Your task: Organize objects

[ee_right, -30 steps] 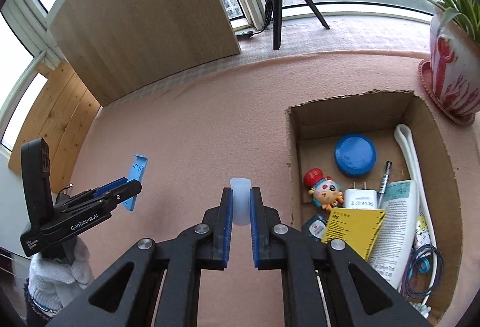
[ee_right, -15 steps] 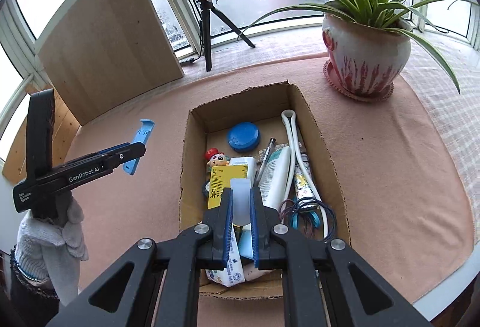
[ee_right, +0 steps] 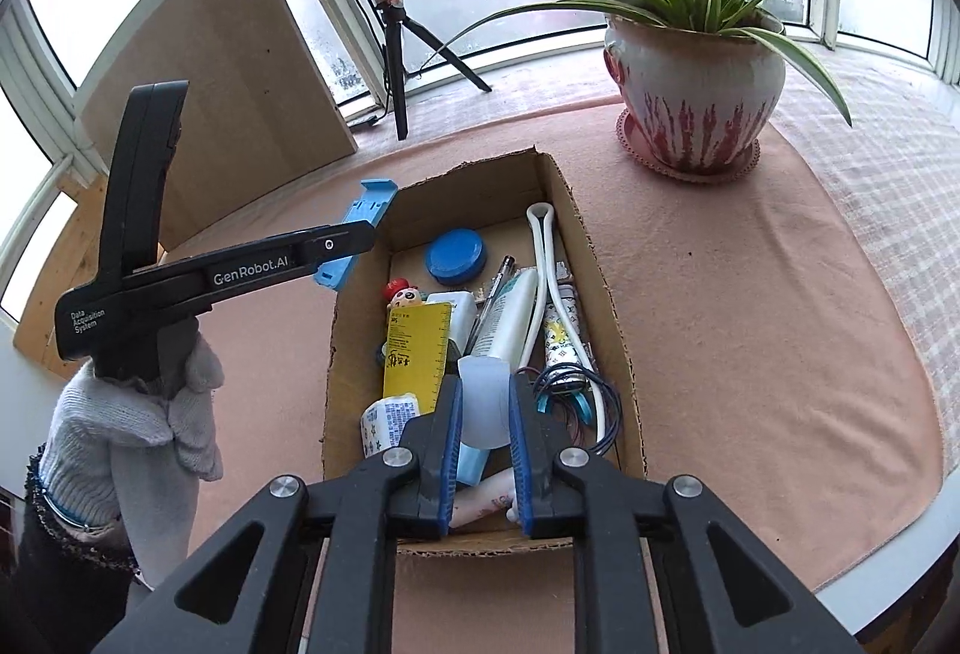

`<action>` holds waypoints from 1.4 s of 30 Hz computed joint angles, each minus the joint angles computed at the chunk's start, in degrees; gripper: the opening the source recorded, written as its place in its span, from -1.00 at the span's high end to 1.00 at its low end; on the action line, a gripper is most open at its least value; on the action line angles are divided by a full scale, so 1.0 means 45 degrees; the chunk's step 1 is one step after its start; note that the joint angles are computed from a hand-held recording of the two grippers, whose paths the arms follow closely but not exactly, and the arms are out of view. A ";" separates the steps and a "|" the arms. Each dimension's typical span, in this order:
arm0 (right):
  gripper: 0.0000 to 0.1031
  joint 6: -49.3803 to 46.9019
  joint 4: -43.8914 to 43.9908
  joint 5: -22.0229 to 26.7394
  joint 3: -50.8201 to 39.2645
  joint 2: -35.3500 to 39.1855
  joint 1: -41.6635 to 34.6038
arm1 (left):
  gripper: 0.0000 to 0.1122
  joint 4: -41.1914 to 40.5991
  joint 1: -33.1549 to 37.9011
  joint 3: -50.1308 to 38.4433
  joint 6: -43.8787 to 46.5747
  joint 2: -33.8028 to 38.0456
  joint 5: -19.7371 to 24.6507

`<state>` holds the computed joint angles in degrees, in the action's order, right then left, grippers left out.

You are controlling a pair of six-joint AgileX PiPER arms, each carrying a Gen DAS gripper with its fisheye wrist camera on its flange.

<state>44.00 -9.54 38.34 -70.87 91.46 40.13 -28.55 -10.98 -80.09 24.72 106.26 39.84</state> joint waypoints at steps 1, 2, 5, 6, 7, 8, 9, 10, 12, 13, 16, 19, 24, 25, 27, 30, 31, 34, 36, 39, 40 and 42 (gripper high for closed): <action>0.43 0.0076 -0.0125 -0.0060 0.0070 -0.0091 0.0026 | -0.49 0.0107 -0.0078 0.0052 -0.0144 -0.0058 -0.0172; 0.28 0.0097 -0.0185 -0.0076 0.0093 -0.0159 0.0029 | -0.52 0.0144 -0.0137 0.0169 -0.0196 -0.0155 -0.0392; -0.17 0.0913 -0.1078 -0.0364 0.0400 -0.0549 0.0200 | -0.52 0.0306 -0.0167 0.0188 -0.0366 -0.0208 -0.0410; -0.19 0.1047 -0.1237 -0.0403 0.0455 -0.0644 0.0210 | -0.52 0.0349 -0.0149 0.0208 -0.0402 -0.0222 -0.0398; -0.20 0.0925 -0.1137 -0.0434 0.0448 -0.0685 0.0149 | -0.52 0.0383 -0.0132 0.0254 -0.0423 -0.0254 -0.0417; -0.21 0.0808 -0.1005 -0.0446 0.0440 -0.0707 0.0091 | -0.52 0.0416 -0.0103 0.0337 -0.0442 -0.0321 -0.0448; -0.21 0.0765 -0.0935 -0.0410 0.0402 -0.0695 0.0043 | -0.52 0.0405 -0.0058 0.0399 -0.0414 -0.0370 -0.0461; -0.22 0.0784 -0.0927 -0.0376 0.0377 -0.0682 0.0025 | -0.52 0.0385 -0.0001 0.0456 -0.0381 -0.0418 -0.0456; -0.22 0.0681 -0.0806 -0.0363 0.0325 -0.0644 -0.0005 | -0.52 0.0345 0.0136 0.0567 -0.0274 -0.0536 -0.0420; -0.22 0.0718 -0.0802 -0.0359 0.0312 -0.0632 0.0006 | -0.52 0.0308 0.0213 0.0699 -0.0207 -0.0640 -0.0463; -0.22 0.0837 -0.0804 -0.0303 0.0172 -0.0511 0.0129 | -0.52 0.0125 0.0525 0.1004 0.0022 -0.0920 -0.0399; -0.22 0.1199 -0.1083 -0.0172 -0.0001 -0.0396 0.0406 | -0.52 -0.0110 0.0947 0.1342 0.0411 -0.1299 -0.0284; -0.22 0.1905 -0.1591 0.0140 -0.0502 -0.0136 0.0961 | -0.52 -0.0634 0.1833 0.1957 0.1342 -0.2127 0.0061; -0.22 0.2057 -0.1706 0.0220 -0.0633 -0.0073 0.1098 | -0.52 -0.0770 0.2045 0.2085 0.1562 -0.2304 0.0153; -0.22 0.2384 -0.2016 0.0444 -0.0956 0.0105 0.1402 | -0.52 -0.1066 0.2501 0.2321 0.2028 -0.2659 0.0384; -0.22 0.2844 -0.2466 0.0788 -0.1483 0.0392 0.1867 | -0.52 -0.1313 0.3177 0.2665 0.2747 -0.3229 0.0720; -0.22 0.2994 -0.2586 0.0884 -0.1652 0.0481 0.2021 | -0.52 -0.1326 0.3387 0.2779 0.2950 -0.3431 0.0792; -0.22 0.3472 -0.2865 0.1117 -0.2169 0.0759 0.2414 | -0.52 -0.1393 0.4108 0.3097 0.3490 -0.4022 0.1091; -0.22 0.3745 -0.2987 0.1230 -0.2530 0.0990 0.2656 | -0.52 -0.1319 0.4584 0.3377 0.3779 -0.4455 0.1111; -0.23 0.4071 -0.3184 0.1492 -0.3199 0.1435 0.3036 | -0.53 -0.1462 0.5524 0.3617 0.4359 -0.4904 0.1528; -0.23 0.4177 -0.3257 0.1581 -0.3427 0.1594 0.3165 | -0.53 -0.1584 0.5890 0.3687 0.4645 -0.5035 0.1732; -0.24 0.4309 -0.3337 0.1765 -0.3922 0.1935 0.3403 | -0.53 -0.1722 0.6537 0.3843 0.5154 -0.5275 0.1988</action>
<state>63.39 -24.56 46.28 -88.52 100.17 55.44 -36.29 18.43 -62.80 47.91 82.53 48.78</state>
